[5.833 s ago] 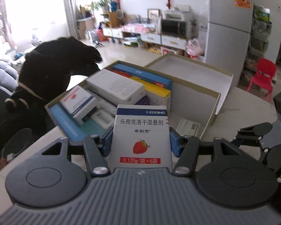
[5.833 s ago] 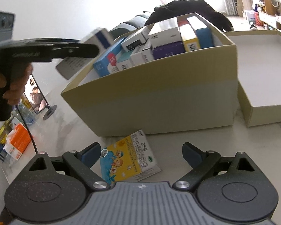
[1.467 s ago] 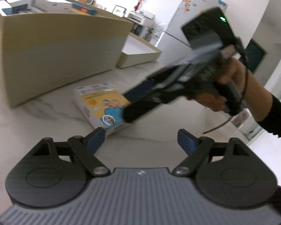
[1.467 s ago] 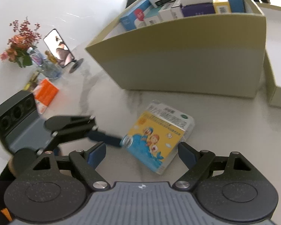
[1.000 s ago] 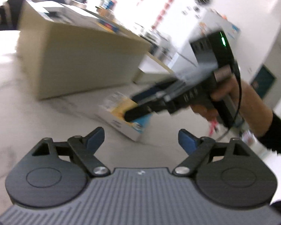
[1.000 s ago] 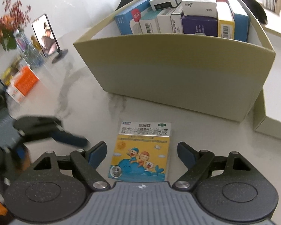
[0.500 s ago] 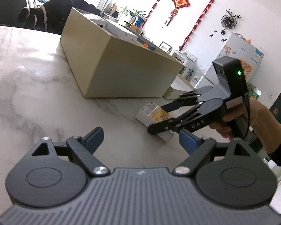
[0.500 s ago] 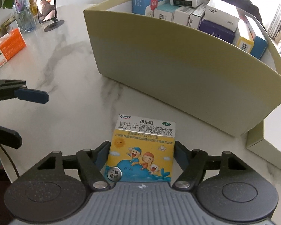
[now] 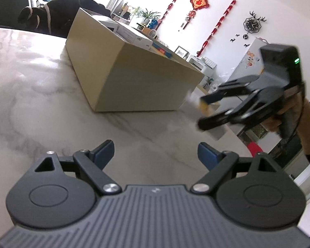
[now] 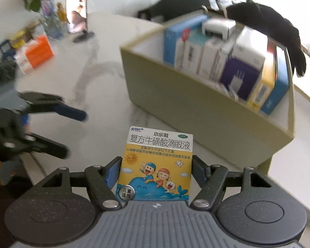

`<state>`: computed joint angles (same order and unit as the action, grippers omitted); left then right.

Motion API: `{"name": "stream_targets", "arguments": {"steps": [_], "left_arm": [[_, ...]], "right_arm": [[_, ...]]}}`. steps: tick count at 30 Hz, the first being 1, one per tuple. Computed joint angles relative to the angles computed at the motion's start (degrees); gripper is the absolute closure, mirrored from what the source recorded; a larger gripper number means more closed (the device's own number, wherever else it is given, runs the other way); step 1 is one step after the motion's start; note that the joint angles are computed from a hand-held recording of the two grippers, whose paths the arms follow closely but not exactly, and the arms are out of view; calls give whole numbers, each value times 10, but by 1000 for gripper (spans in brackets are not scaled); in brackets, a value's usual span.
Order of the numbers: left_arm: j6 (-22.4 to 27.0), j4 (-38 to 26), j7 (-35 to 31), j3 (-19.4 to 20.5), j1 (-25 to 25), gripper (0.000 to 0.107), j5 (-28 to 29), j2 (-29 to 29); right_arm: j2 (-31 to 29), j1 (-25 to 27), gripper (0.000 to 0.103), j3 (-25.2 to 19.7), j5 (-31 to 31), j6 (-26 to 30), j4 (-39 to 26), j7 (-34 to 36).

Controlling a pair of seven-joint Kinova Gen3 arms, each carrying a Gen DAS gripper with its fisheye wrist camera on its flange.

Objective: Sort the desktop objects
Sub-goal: 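Lift and carry the eye-drop box with the right gripper over the beige box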

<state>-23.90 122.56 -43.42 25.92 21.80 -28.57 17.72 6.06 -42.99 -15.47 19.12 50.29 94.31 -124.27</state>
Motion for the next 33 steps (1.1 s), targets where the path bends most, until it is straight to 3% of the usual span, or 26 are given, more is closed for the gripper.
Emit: {"name": "stream_targets", "arguments": {"steps": [5, 11, 14, 19, 23, 26, 29, 33], "left_arm": [[7, -4, 8, 4, -6, 18, -7, 1], [8, -5, 13, 3, -12, 18, -4, -1], [11, -7, 16, 3, -13, 18, -3, 0], [20, -14, 22, 7, -17, 18, -1, 7], [32, -24, 26, 14, -24, 18, -2, 12], [43, -33, 31, 25, -33, 18, -7, 17], [62, -43, 29, 33, -39, 18, -9, 20], [69, -47, 18, 38, -44, 17, 7, 21]], "right_arm": [[-22, 39, 31, 1, -81, 6, -36, 76], [-16, 101, 31, -33, -93, 49, -109, 122], [6, 102, 31, -6, -108, 82, -161, 150], [82, 118, 31, 24, -120, 174, -277, 197], [154, 120, 31, 13, -67, 255, -364, 231], [205, 125, 31, 9, -65, 312, -428, 278], [259, 138, 31, 22, -119, 377, -507, 326], [323, 130, 31, 95, -206, 470, -608, 364]]}}
